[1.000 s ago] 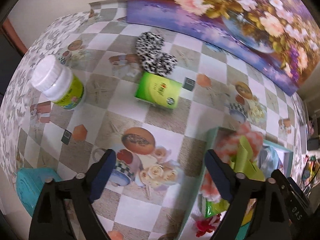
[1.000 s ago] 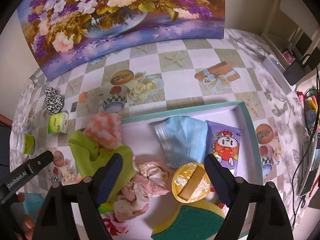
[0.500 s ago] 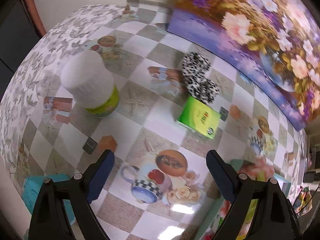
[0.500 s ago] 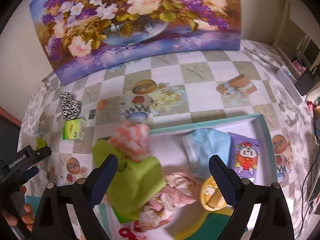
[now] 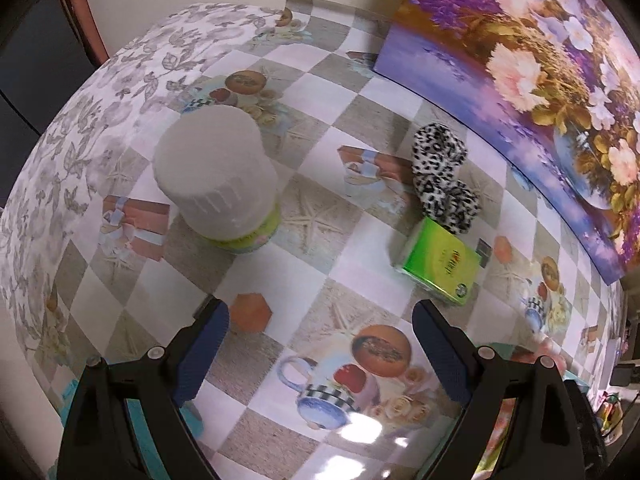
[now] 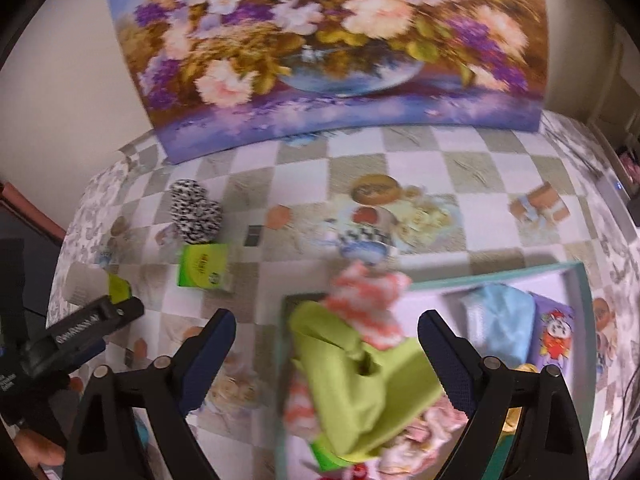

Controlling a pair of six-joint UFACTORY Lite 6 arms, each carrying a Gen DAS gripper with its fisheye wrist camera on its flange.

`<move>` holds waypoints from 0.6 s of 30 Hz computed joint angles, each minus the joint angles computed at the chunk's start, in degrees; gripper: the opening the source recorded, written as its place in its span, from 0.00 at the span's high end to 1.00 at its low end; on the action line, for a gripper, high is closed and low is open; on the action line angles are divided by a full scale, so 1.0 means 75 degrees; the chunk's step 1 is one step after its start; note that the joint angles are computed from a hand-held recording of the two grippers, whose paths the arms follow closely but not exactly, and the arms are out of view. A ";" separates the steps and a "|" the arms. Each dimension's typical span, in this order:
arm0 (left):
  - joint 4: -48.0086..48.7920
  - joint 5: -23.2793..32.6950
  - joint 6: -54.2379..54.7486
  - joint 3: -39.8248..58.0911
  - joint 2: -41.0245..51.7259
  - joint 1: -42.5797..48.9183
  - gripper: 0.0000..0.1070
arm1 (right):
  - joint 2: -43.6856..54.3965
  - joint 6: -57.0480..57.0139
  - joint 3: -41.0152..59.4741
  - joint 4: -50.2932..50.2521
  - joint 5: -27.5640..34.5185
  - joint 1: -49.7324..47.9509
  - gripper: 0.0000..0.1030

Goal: Organize soft objects
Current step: 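Move both open tools back toward the tissue box and scrunchie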

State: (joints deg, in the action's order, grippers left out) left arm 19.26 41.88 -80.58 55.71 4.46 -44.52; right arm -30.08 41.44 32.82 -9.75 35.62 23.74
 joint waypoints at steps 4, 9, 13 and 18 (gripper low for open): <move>-0.0046 -0.0142 0.0081 -0.0382 -0.0211 0.0270 0.13 | 0.0684 0.0701 0.0387 -0.0363 -0.0402 0.0621 0.09; -0.0074 -0.0358 0.0088 -0.0892 -0.0448 0.0556 0.13 | 0.1907 0.1664 0.0874 -0.1034 -0.0864 0.1413 0.08; -0.0078 -0.0518 0.0112 -0.1200 -0.0566 0.0736 0.13 | 0.2469 0.2192 0.1172 -0.1456 -0.1048 0.1754 0.08; -0.0048 -0.0688 0.0209 -0.1577 -0.0859 0.1089 0.13 | 0.3261 0.2495 0.1628 -0.1775 -0.1182 0.2038 0.08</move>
State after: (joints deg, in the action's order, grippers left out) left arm 18.89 36.72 -79.01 43.88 -1.99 -36.36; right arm -5.62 60.15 45.03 -23.06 26.75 39.02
